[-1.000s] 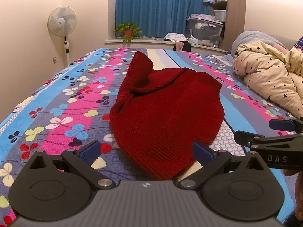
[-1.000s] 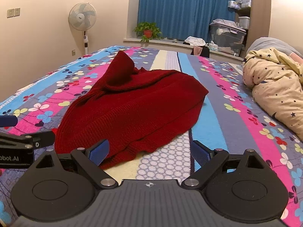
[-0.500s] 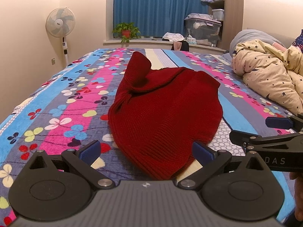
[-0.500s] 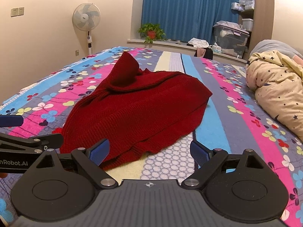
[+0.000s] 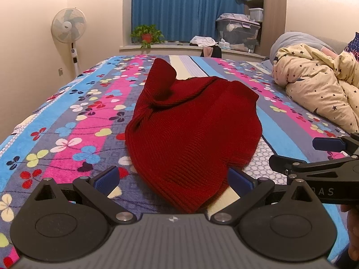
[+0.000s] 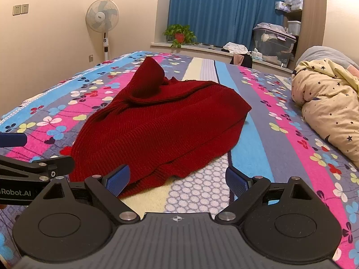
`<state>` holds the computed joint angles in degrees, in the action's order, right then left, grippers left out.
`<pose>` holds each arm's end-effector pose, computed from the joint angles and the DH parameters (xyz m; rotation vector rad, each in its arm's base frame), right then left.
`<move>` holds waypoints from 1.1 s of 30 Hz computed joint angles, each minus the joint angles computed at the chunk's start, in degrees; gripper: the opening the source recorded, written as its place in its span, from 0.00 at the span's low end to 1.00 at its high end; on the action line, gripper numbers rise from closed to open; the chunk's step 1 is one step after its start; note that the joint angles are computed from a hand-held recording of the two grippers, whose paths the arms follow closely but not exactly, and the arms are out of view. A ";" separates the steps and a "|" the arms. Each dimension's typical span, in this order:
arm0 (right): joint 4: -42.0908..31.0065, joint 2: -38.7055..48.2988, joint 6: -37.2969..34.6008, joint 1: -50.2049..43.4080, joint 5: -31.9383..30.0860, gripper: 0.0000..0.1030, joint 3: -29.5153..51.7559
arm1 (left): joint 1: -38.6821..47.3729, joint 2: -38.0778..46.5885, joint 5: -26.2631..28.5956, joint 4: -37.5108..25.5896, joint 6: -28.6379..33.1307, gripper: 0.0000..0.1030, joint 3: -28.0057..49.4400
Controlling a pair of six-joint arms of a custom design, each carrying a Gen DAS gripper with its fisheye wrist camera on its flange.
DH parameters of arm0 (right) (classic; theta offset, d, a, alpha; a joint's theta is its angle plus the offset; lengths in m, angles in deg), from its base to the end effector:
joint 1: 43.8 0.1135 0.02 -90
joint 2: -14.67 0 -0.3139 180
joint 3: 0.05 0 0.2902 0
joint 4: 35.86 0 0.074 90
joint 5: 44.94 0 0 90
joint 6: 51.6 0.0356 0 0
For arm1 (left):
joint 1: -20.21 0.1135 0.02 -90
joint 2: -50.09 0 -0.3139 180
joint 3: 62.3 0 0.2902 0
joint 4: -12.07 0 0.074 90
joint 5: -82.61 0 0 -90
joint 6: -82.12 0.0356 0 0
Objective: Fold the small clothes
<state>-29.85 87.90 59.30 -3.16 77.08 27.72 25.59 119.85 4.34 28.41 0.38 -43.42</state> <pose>0.1742 0.1247 0.1410 -0.0804 2.1382 -0.0106 0.1840 0.0101 0.1212 0.1707 2.1538 -0.0854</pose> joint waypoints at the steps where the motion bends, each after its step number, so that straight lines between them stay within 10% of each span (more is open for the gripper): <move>1: 0.03 0.04 0.08 0.00 0.04 0.90 -0.06 | -0.04 0.03 0.05 0.02 0.04 0.99 -0.04; 33: -2.08 0.17 0.95 -0.05 0.00 0.90 1.21 | -0.05 -1.02 0.81 -2.02 -0.12 0.99 0.35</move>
